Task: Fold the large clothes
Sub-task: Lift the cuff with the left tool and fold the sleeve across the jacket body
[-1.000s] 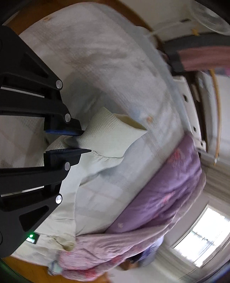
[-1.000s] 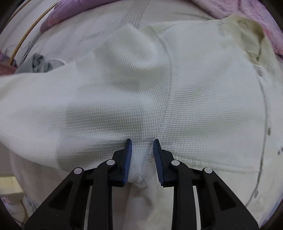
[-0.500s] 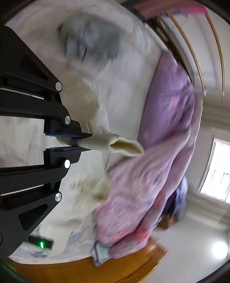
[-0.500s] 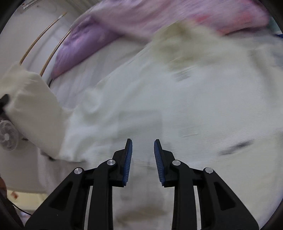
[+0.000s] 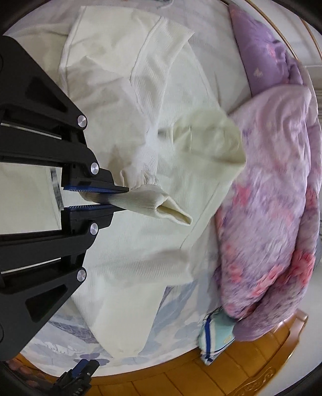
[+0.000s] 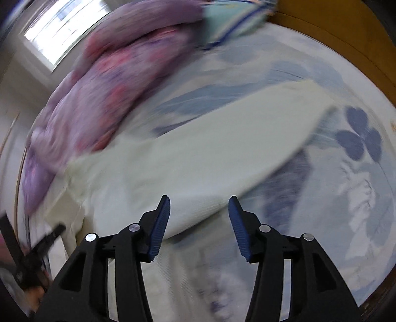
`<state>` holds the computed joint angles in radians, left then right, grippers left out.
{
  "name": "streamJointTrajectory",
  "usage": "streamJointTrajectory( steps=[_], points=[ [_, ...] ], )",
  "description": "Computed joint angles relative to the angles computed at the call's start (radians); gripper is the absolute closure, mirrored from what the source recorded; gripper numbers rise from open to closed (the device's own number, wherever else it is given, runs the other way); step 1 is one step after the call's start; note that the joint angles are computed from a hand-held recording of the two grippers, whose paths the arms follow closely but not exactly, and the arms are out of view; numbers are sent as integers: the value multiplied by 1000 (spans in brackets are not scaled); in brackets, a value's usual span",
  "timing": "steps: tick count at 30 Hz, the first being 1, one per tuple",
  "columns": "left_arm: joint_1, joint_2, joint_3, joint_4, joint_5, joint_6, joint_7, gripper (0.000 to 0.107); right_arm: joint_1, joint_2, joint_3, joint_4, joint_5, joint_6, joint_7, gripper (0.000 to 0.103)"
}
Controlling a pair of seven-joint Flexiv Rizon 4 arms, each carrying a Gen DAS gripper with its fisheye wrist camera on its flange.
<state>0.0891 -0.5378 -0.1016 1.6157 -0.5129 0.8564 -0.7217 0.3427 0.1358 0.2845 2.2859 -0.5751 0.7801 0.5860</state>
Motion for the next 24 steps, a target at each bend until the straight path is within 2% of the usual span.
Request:
streamJointTrajectory(
  steps=[2, 5, 8, 11, 12, 13, 16, 17, 18, 19, 21, 22, 24],
  points=[
    [-12, 12, -15, 29, -5, 18, 20, 99, -27, 64, 5, 88, 9, 38, 77, 49],
    [-38, 6, -32, 37, -7, 14, 29, 99, -71, 91, 8, 164, -24, 107, 185, 46],
    [-44, 4, -58, 35, -42, -20, 43, 97, -132, 112, 16, 254, -118, 204, 387, 43],
    [-69, -23, -36, -7, -1, -107, 13, 75, -191, 122, 6, 317, -215, 280, 539, 41],
    [-77, -24, -28, -10, 14, -116, 5, 54, -211, 122, -2, 332, -251, 303, 570, 40],
    [-65, -19, -38, -5, -4, -134, 20, 39, -227, 108, -13, 333, -286, 320, 594, 37],
    [-18, 4, -61, 4, -96, -207, 66, 27, -273, 86, -53, 354, -357, 376, 623, 34],
    [-13, 7, -52, -1, -108, -215, 63, 26, -280, 79, -62, 357, -353, 374, 620, 34],
    [-20, 10, -31, -2, -96, -184, 53, 26, -300, 71, -72, 357, -395, 391, 644, 34],
    [-30, 9, -10, -8, -71, -153, 36, 26, -324, 58, -88, 355, -452, 417, 673, 34],
    [-37, -13, 39, -38, -1, -96, -12, 26, -343, 38, -107, 346, -489, 432, 698, 34],
    [-42, -27, 63, -57, 43, -75, -46, 26, -367, 32, -120, 346, -562, 451, 755, 34],
    [-49, -69, 124, -110, 151, -32, -135, 26, -408, 19, -151, 346, -717, 488, 880, 48]
  ],
)
